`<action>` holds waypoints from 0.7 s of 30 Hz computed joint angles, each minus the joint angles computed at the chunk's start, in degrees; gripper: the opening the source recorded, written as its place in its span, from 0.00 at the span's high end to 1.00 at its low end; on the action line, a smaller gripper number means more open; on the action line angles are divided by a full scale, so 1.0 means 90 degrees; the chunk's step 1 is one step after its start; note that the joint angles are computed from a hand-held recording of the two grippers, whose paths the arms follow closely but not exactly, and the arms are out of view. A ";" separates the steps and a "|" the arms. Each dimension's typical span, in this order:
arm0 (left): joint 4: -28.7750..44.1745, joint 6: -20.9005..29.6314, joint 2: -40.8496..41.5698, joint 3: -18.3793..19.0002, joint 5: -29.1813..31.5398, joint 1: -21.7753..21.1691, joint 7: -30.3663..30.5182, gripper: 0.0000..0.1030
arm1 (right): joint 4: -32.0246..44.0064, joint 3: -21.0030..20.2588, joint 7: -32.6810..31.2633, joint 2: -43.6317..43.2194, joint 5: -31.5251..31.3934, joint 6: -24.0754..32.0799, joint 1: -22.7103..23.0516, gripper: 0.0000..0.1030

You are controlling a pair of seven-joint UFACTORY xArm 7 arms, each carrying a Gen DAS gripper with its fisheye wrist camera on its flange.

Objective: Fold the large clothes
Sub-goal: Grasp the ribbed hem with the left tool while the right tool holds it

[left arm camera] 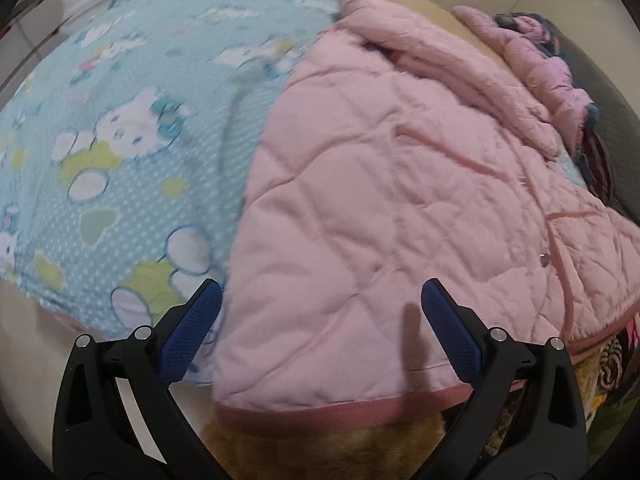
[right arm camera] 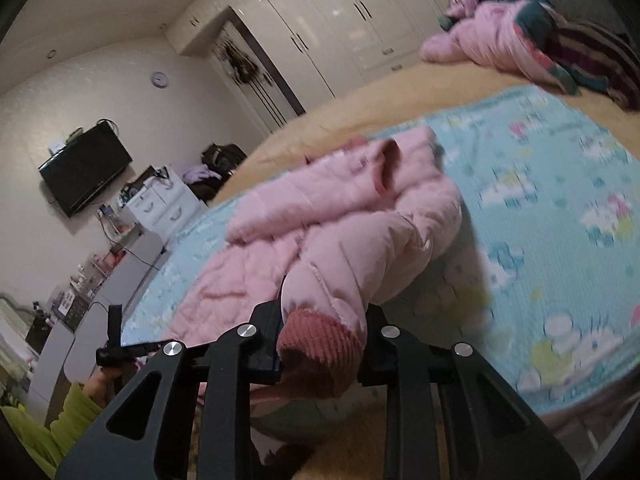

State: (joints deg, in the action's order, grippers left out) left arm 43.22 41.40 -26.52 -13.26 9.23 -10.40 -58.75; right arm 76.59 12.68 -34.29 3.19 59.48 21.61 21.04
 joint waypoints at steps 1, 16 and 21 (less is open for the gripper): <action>0.0113 0.0099 0.0054 -0.0065 0.0111 0.0034 -0.0006 0.13 | 0.0138 0.0011 -0.0087 0.0076 0.0090 0.0018 -0.0003 0.78; 0.0837 0.0301 0.0058 -0.0470 0.1417 0.0138 -0.0261 0.86 | 0.1195 0.0342 -0.0985 0.0772 0.1230 -0.0100 -0.0310 0.79; 0.1180 0.0015 0.0124 -0.0532 0.1802 0.0399 -0.0446 0.87 | 0.1383 0.0387 -0.1294 0.0892 0.1775 -0.0197 -0.0392 0.79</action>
State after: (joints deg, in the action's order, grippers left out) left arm 53.84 41.54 -25.41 -18.05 25.45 -6.81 -62.76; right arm 89.04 16.16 -45.94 11.22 75.45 19.84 17.51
